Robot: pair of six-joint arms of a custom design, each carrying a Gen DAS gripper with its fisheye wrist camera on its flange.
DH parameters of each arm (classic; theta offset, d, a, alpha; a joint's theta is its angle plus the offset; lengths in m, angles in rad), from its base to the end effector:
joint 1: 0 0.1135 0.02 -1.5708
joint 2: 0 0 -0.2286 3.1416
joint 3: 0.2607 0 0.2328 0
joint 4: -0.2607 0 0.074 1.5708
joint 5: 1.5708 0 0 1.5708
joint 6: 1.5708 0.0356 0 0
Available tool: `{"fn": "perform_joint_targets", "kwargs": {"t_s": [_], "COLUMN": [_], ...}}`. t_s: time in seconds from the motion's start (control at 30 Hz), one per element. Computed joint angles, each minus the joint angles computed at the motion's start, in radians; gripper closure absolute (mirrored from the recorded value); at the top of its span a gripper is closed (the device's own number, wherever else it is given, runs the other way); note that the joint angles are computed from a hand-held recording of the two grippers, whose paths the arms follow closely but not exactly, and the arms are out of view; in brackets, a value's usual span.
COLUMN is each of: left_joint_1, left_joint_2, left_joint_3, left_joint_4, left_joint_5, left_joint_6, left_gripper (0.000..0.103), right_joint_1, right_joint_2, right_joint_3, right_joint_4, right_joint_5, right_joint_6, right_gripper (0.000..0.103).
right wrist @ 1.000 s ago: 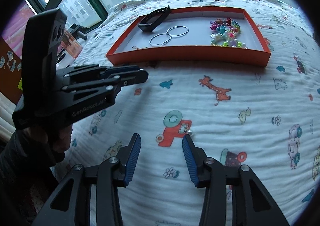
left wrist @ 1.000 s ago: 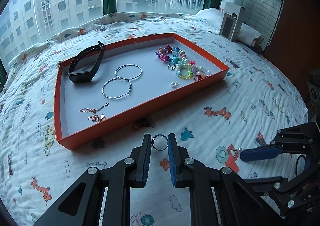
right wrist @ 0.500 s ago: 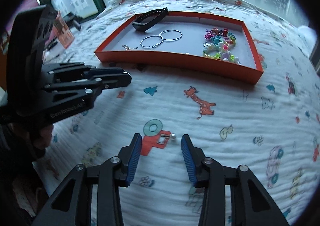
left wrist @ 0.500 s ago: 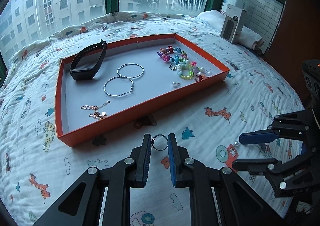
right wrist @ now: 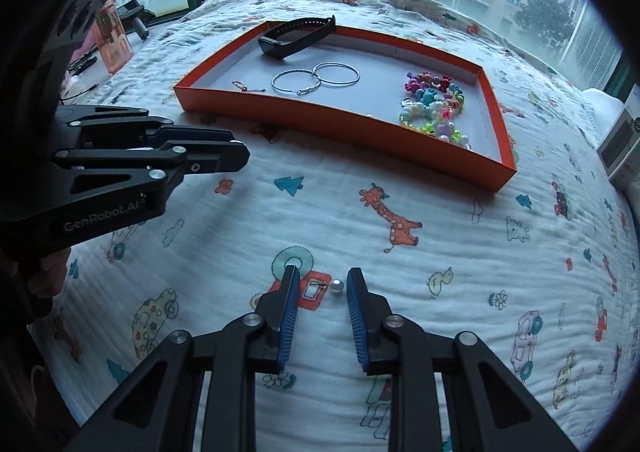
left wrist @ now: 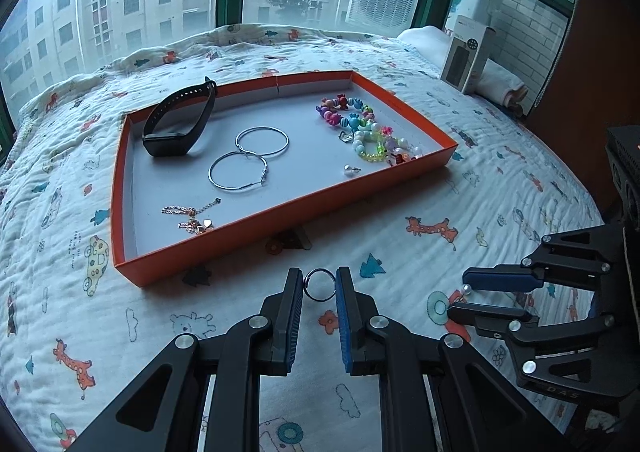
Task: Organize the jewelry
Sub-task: 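Grasp the small ring with the left tool while the right tool grasps the second pearl stud, then carry ring and stud into the tray while both tools open to release them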
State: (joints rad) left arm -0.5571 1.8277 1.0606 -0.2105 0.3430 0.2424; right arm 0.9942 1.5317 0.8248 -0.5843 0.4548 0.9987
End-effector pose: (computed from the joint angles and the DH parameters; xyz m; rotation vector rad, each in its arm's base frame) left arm 0.2838 -0.1909 0.1325 1.1185 2.3000 -0.5592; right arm 0.1496 0.2013 0.1396 0.0909 2.6114 -0.0198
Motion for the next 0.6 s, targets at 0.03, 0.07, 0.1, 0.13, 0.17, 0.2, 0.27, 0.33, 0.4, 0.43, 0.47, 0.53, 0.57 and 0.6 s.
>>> {"fn": "perform_joint_targets", "kwargs": {"t_s": [0.03,0.07,0.1,0.13,0.17,0.2,0.27,0.33,0.4,0.43,0.47,0.53,0.57,0.6], "left_joint_1": [0.002,0.004,0.006,0.009,0.011,0.013,0.016,0.019,0.022,0.023,0.024,0.025,0.025,0.028], "left_joint_2": [-0.003,-0.008,-0.011,-0.015,-0.018,-0.023,-0.033,-0.042,-0.055,-0.063,-0.068,-0.085,-0.094,-0.099], "left_joint_3": [-0.001,-0.004,-0.003,-0.004,-0.004,-0.006,-0.009,-0.012,-0.012,-0.010,-0.008,-0.001,0.004,0.014], "left_joint_4": [0.000,0.000,-0.001,-0.003,-0.006,-0.007,-0.010,-0.012,-0.018,-0.021,-0.024,-0.030,-0.032,-0.039], "left_joint_5": [0.002,0.004,0.005,0.007,0.008,0.009,0.009,0.009,0.013,0.013,0.012,0.012,0.011,0.012], "left_joint_6": [-0.001,-0.002,-0.002,-0.003,-0.002,-0.002,-0.004,-0.006,-0.011,-0.014,-0.015,-0.018,-0.019,-0.020], "left_gripper": [0.085,0.085,0.085,0.085,0.085,0.085,0.086,0.085,0.085,0.085,0.085,0.086,0.085,0.085], "right_joint_1": [-0.001,-0.002,-0.004,-0.005,-0.005,-0.005,-0.001,0.001,0.004,0.006,0.009,0.014,0.014,0.011], "right_joint_2": [0.003,0.006,0.013,0.013,0.014,0.015,0.015,0.005,-0.012,-0.028,-0.041,-0.072,-0.097,-0.122], "right_joint_3": [0.002,0.003,0.007,0.004,0.005,0.004,0.004,-0.005,-0.018,-0.025,-0.027,-0.034,-0.038,-0.041], "right_joint_4": [0.000,0.001,-0.001,0.002,0.004,0.005,0.005,0.012,0.018,0.018,0.011,-0.002,-0.012,-0.021], "right_joint_5": [0.002,0.004,0.009,0.012,0.012,0.014,0.020,0.017,0.016,0.020,0.025,0.034,0.040,0.045], "right_joint_6": [0.000,-0.001,-0.002,-0.003,-0.001,-0.002,0.002,0.009,0.020,0.024,0.028,0.033,0.033,0.029], "right_gripper": [0.079,0.083,0.083,0.083,0.083,0.084,0.084,0.084,0.084,0.084,0.084,0.084,0.084,0.084]}}
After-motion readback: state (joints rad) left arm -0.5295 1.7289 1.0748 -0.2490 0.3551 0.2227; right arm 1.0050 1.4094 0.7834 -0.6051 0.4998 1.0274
